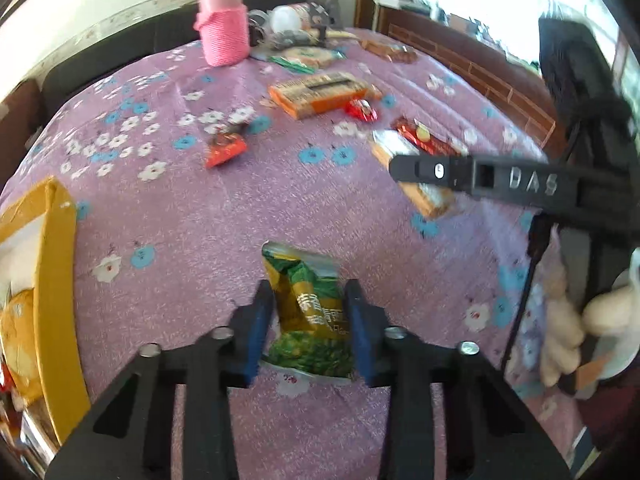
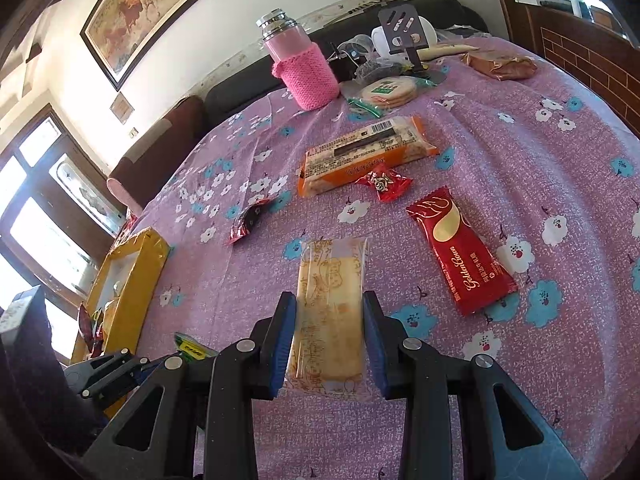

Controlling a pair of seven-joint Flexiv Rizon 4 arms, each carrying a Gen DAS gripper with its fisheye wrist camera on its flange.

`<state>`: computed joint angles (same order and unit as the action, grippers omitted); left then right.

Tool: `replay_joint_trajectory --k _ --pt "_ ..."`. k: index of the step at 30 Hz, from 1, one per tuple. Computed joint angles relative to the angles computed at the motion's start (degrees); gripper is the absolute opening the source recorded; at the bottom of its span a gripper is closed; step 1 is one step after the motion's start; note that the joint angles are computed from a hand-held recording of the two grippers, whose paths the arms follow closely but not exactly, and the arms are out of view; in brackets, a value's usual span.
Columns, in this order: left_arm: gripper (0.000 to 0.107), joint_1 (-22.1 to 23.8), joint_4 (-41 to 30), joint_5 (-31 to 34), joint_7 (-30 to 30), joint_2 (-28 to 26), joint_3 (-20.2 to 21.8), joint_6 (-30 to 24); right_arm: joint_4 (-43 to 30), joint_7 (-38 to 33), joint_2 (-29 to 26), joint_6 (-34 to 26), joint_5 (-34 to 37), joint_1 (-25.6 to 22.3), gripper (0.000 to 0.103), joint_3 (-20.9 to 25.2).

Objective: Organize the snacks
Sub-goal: 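Grasp the clear wafer pack with the right tool while the left tool grasps the green pea packet, then carry both packs into the yellow tray and open both tools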

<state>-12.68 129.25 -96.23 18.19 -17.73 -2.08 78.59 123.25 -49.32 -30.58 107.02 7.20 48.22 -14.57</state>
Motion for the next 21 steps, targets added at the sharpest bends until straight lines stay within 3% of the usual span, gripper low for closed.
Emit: replay_joint_trajectory --k 2,6,9,12,15,17,21 --pt "0.021 1.65 1.15 1.75 -2.86 1.61 0.71 -3.17 -0.03 -0.3 -0.07 0.08 -0.07 0.42 0.035 -0.31" --pt "0.022 6.39 3.76 4.55 -7.43 5.85 2.37 -10.56 0.16 -1.26 -0.34 1.02 0.73 2.63 0.035 -2.26" --pt "0.022 8.88 4.97 4.8 -8.44 8.04 3.36 -13.28 0.33 -2.26 -0.77 0.59 2.38 6.56 0.035 -5.96" --pt "0.022 11.23 5.69 9.44 -11.27 8.37 4.14 -15.62 0.13 -1.93 -1.24 -0.88 2.81 8.77 0.035 -8.13" --pt "0.042 12.32 6.03 11.63 -12.65 7.65 3.56 -16.31 0.06 -0.84 -1.34 -1.29 2.34 8.44 0.035 -7.8" --pt "0.067 11.38 6.03 9.73 -11.47 7.03 2.36 -14.15 0.23 -0.13 -1.51 -1.19 2.33 9.03 0.035 -8.46" --pt "0.072 7.43 5.12 6.7 -8.3 4.34 -0.04 -7.1 0.3 0.37 -1.71 -1.31 1.84 9.26 0.035 -8.93"
